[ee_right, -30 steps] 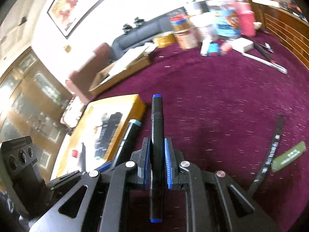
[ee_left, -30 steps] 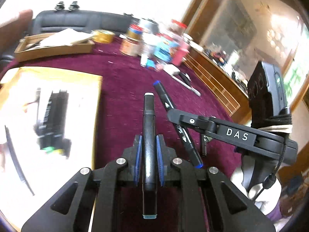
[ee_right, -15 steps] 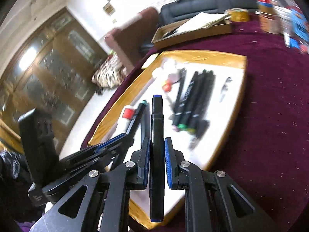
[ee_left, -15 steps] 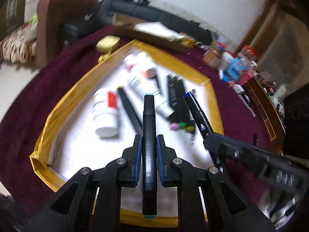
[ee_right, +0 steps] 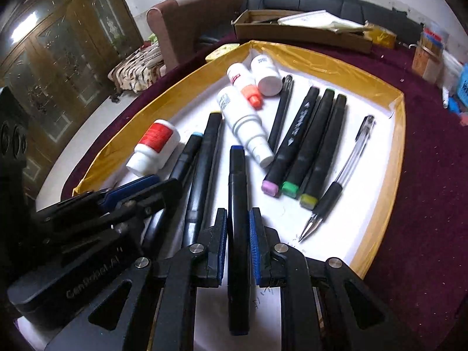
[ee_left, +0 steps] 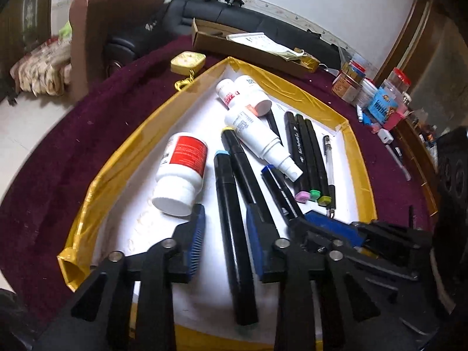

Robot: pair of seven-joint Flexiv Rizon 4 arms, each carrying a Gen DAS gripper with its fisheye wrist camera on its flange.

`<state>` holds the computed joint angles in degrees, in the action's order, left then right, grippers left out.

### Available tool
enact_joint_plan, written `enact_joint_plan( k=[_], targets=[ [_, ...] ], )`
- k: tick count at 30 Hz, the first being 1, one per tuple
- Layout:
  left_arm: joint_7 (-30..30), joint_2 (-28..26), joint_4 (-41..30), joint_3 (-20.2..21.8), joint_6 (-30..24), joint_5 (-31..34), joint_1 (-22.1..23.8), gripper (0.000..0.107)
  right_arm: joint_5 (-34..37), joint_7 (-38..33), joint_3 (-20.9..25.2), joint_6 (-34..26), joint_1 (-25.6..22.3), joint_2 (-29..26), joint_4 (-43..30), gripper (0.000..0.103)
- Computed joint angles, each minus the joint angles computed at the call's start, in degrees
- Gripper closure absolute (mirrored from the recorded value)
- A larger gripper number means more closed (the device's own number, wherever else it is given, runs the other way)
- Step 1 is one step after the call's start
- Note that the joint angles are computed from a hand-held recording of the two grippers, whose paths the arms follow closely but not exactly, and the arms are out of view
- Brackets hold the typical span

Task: Organize rigid objects
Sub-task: 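Lower the markers into the tray and open the left while the right releases its marker there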

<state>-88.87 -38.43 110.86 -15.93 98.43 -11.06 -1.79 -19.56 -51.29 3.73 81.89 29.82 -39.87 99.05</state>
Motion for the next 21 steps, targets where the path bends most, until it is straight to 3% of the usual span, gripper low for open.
enact_joint_plan(
  k=[1,3,6,10,13,14,21],
  targets=[
    [-0.29,0.25,-0.11,1.75,0.31,-0.12,-1.48,0.073,0.05,0.61,-0.77,1.05,0.44,0.28,0.60,0.086],
    [-1.20,0.96,-0.08,5.85,0.97,-0.58,-4.93,0.057,0.78,1.56,-1.27,4.01,0.42,0.68,1.74,0.086],
    [-2.76,1.50,-0.62,14.05,2.08,-1.69,-12.03,0.050,1.57,3.39,-3.97,8.96,2.24,1.47,3.94,0.079],
    [-3.70,1.17,-1.75,26.50,2.64,-4.18,-23.22,0.044,3.64,6.43,-15.88,16.15,11.82,3.33,9.04,0.063],
    [-3.95,0.13,-2.50,34.70,2.31,-6.05,-30.66,0.039,6.54,6.09,-19.41,18.13,15.00,3.94,10.56,0.057],
    [-3.81,0.02,-2.62,36.17,1.93,-6.43,-32.05,0.038,7.53,5.95,-19.94,18.39,15.47,4.11,10.86,0.056],
    [-3.11,1.28,-2.11,36.28,-0.04,-5.78,-32.99,0.038,11.65,4.11,-20.72,19.79,16.73,5.67,13.39,0.056]
  ],
)
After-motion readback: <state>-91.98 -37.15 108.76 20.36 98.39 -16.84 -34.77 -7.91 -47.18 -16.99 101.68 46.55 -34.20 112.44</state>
